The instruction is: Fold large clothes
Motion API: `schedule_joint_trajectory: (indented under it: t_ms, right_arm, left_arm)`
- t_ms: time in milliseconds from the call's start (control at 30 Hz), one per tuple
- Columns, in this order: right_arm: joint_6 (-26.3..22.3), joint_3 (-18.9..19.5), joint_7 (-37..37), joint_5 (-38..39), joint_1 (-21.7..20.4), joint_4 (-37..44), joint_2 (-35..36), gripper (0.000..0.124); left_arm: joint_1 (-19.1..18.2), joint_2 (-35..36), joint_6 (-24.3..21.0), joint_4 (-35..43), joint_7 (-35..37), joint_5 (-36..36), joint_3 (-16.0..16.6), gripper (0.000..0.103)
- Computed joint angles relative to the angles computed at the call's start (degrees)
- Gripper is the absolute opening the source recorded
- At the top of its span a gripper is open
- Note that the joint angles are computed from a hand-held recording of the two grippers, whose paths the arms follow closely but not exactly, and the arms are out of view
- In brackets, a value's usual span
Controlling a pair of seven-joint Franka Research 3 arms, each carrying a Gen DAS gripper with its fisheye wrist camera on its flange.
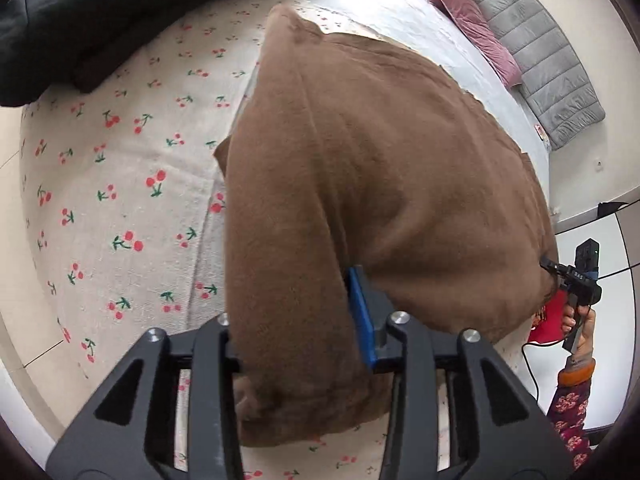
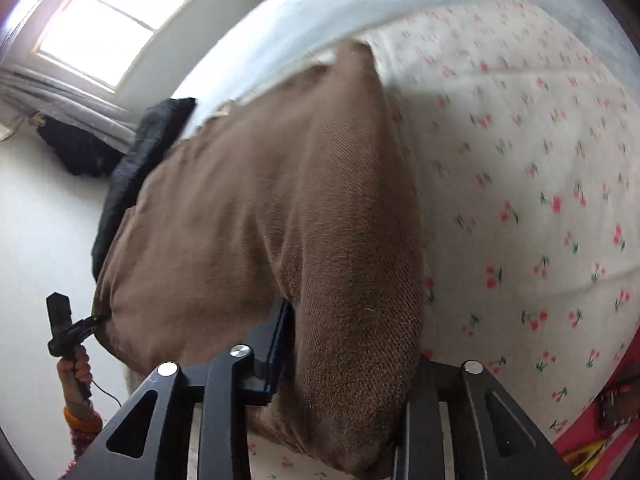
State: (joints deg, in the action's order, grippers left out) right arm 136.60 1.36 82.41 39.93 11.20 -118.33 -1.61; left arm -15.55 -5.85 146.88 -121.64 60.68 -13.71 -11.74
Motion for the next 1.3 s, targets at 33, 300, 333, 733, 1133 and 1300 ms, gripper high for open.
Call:
schedule_joint_trajectory:
  t_ms: [33, 300, 333, 733, 1133, 1300]
  right_arm:
    - [1.0, -0.1, 1.9, -1.0, -0.2, -0.2, -0.1, 0.06]
    - [10.8, 0.3, 13.4, -15.8, -0.3, 8.1, 3.9, 0.068]
    - [11.2, 0.4, 14.2, -15.8, -0.2, 10.5, 6.3, 0.068]
    - [29.2, -2.3, 28.1, -33.7, 6.1, 15.8, 15.2, 0.008]
    - [17.1, -15.1, 66.3, -81.0, 21.3, 20.3, 14.7, 0.054]
    - [15.8, -4.5, 51.5, -75.0, 19.7, 32.9, 23.5, 0.064]
  left_arm:
    - [0.4, -0.4, 0.1, 0.0, -2.0, 1.7, -0.2, 0.054]
    - [3.6, 7.9, -2.3, 13.7, -14.6, 25.8, -0.9, 0.073]
    - [3.6, 10.7, -2.6, 16.5, -14.8, 26.1, -0.7, 0.073]
    - [0.4, 13.4, 12.6, 15.1, -40.3, 42.1, 5.0, 0.007]
    - [-6.8, 17.9, -16.0, 28.1, -52.6, 65.6, 2.0, 0.041]
    - [-10.3, 28.8, -14.5, 42.0, -37.9, 62.0, -0.3, 0.058]
